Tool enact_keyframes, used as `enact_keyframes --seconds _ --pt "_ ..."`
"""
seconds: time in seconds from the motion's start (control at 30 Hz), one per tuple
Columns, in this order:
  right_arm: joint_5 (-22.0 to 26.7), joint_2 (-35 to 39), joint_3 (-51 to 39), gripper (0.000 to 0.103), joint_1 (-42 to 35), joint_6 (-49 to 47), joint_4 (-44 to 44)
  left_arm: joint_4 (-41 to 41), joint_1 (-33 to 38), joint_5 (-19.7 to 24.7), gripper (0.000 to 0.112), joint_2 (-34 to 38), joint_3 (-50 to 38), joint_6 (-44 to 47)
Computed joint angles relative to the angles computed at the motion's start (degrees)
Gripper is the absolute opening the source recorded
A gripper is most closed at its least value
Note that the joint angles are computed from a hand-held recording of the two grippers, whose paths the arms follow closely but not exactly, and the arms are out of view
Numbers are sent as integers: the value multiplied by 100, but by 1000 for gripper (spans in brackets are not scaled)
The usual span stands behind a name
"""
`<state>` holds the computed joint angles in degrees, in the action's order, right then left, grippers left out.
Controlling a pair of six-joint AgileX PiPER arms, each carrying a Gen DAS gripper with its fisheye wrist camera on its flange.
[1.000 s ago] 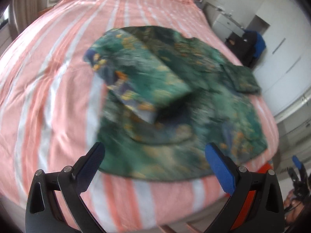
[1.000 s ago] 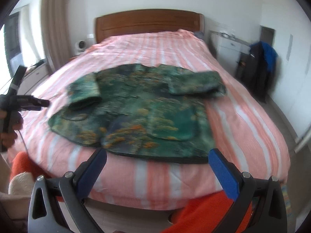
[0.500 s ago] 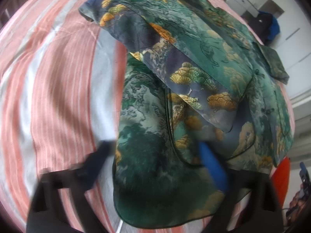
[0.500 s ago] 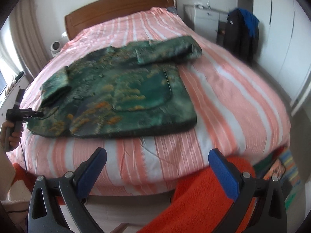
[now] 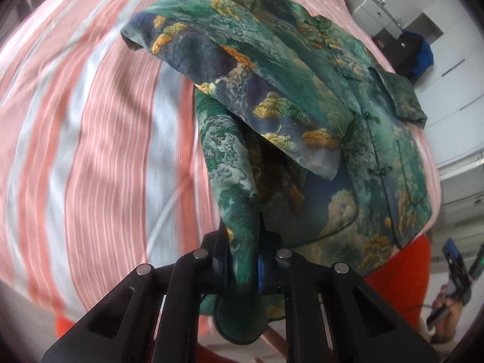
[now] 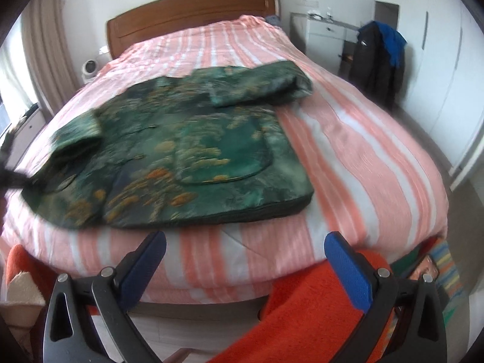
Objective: Fold large clothes
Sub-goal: 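Grasp the green brocade jacket's hem with the left gripper and lift it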
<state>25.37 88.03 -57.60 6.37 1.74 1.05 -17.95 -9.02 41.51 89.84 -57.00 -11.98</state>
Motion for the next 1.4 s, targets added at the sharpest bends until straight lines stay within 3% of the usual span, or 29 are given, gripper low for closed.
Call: enact_keyframes --seconds 0.1,0.23,0.37,0.47,0.5,0.53,0.57,0.6,0.63,0.7,0.73,0.93,0.97,1.07,1.1,1.17,1.2,1.23,1.33,1.4 --pt "40 240 -171 103 -316 -518 430 -337 39 -182 11 -440 717 95" --pt "259 1128 -1023 103 -1199 -2256 1832 -1236 414 -396 11 -460 1105 744" --pt "1447 2502 -2575 103 -1833 -2896 2532 -1005 281 -483 12 -100 753 488" --pt "2040 3044 -3027 101 -2046 -3360 3341 -343 12 -471 12 33 538 -24" --pt "2188 3113 -3017 89 -2056 -3513 3623 -190 -15 -402 12 93 417 -111" --pt "2345 3157 -2974 70 -2052 -3645 3859 -100 -108 -426 12 154 367 -239" --pt "2434 3206 -2964 62 -2015 -3684 3949 -62 -132 -407 12 179 337 -276" --pt "2314 3137 -2835 53 -1969 -3681 3909 -74 -109 -368 12 226 267 -246" --pt "2105 3016 -2656 34 -1902 -3653 3806 -73 -111 -361 12 283 204 -239" --pt "1957 2883 -2450 16 -1908 -3660 3819 31 -186 -416 13 294 208 -348" --pt "1957 2785 -2314 14 -1953 -3692 3911 85 -197 -485 13 197 355 -366" --pt "1606 2502 -1865 13 -1853 -3472 3624 821 -542 -624 17 143 547 -1037" --pt "1561 2516 -1873 13 -1836 -3439 3578 1067 -632 -576 21 151 498 -1214" --pt "1343 2429 -1809 14 -1672 -3224 3299 1998 -949 -363 49 80 402 -2032" --pt "1278 2371 -1767 19 -1630 -3153 3210 2161 -994 -286 52 -3 414 -2187" --pt "1136 2190 -1659 42 -1605 -2942 2958 2396 -1073 12 51 -320 440 -2440" --pt "1040 2047 -1552 60 -1633 -2906 2889 2612 -1163 184 51 -493 415 -2633" --pt "826 1818 -1363 68 -1667 -2829 2789 2905 -1294 401 53 -708 356 -2846" --pt "305 1265 -987 71 -1707 -2288 2172 4021 -1912 1034 79 -1097 -102 -3358" --pt "112 997 -834 72 -1710 -2020 1942 4584 -2306 1198 99 -964 -560 -3172"
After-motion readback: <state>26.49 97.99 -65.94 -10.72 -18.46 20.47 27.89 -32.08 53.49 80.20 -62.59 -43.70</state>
